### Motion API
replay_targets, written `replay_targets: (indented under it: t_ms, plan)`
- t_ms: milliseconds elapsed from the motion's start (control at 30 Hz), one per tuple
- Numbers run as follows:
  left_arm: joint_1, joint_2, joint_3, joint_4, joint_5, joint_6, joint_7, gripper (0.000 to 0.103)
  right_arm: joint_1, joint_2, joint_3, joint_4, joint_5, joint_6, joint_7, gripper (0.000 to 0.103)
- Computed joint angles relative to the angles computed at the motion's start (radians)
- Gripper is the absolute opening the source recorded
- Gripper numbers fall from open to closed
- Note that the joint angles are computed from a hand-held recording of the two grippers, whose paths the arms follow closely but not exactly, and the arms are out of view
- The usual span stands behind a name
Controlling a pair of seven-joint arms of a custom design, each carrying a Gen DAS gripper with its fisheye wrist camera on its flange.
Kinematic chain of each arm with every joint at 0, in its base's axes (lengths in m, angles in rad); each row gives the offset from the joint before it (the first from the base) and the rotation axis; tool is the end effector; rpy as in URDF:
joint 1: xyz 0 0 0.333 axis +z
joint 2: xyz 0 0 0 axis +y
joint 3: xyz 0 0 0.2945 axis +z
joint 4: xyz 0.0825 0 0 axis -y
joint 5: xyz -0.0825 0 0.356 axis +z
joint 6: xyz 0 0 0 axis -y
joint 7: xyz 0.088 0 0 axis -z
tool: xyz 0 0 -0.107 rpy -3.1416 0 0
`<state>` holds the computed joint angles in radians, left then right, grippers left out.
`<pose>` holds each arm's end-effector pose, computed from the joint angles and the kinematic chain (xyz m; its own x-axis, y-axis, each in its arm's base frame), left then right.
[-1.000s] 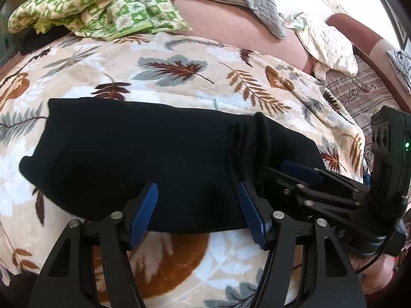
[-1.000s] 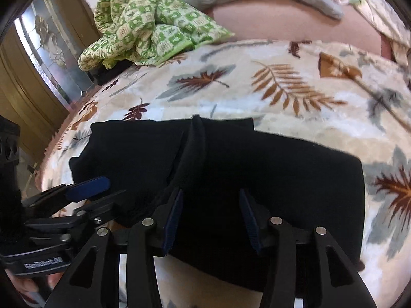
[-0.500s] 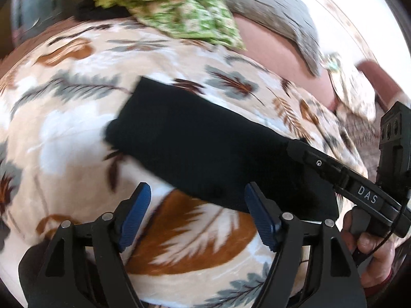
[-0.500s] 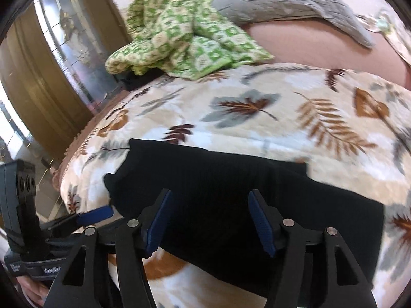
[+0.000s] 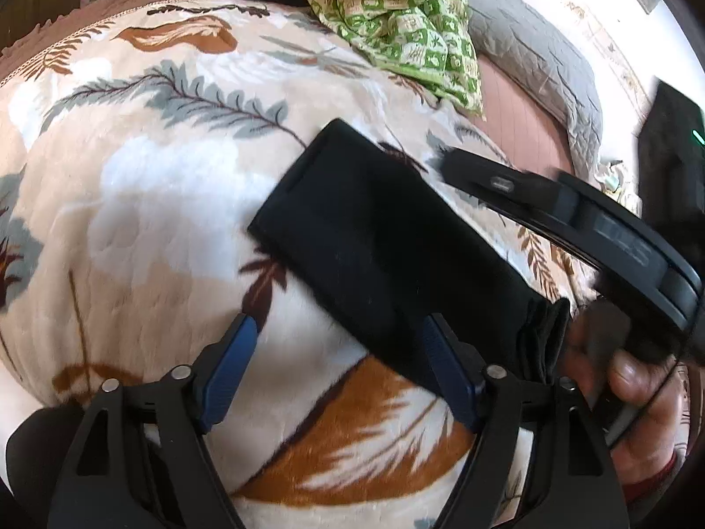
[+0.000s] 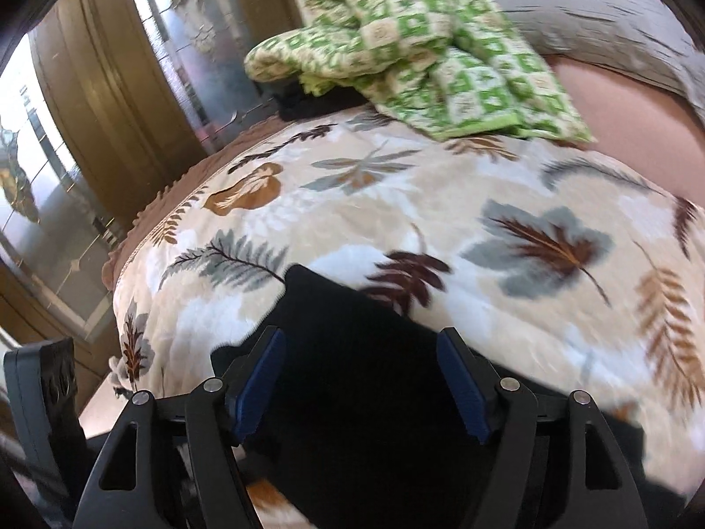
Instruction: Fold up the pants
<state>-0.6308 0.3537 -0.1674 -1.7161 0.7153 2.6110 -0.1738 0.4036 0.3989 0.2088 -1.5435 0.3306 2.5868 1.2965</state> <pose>0.4588 -0.4731 0.4354 0.2776 -0.8479 0.4517 -0.7406 -0.4883 -0.4616 0.5774 0.3693 0.4907 0.6277 -0.7472 -0.2181 -0.6793 -0.3890 -0.6222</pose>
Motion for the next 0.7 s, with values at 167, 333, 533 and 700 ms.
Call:
replay_targets:
  t_ms: [167, 333, 533, 700]
  plan:
    - [-0.012, 0.021, 0.029, 0.013, 0.061, 0.032, -0.044, 0.089, 0.006, 0.181, 0.016, 0.244, -0.005, -0.142, -0.025, 0.073]
    - [-0.022, 0.038, 0.055, 0.023, 0.128, 0.081, -0.106, 0.102, 0.003, 0.322, 0.039, 0.426, 0.037, -0.252, -0.063, 0.073]
    - [-0.013, 0.062, 0.047, 0.057, 0.141, 0.074, -0.057, 0.025, -0.045, 0.32, 0.081, 0.397, 0.151, -0.234, -0.108, 0.028]
    - [-0.063, 0.042, 0.088, 0.062, 0.256, 0.069, -0.127, 0.016, -0.097, 0.204, 0.103, 0.257, 0.28, -0.172, -0.177, 0.024]
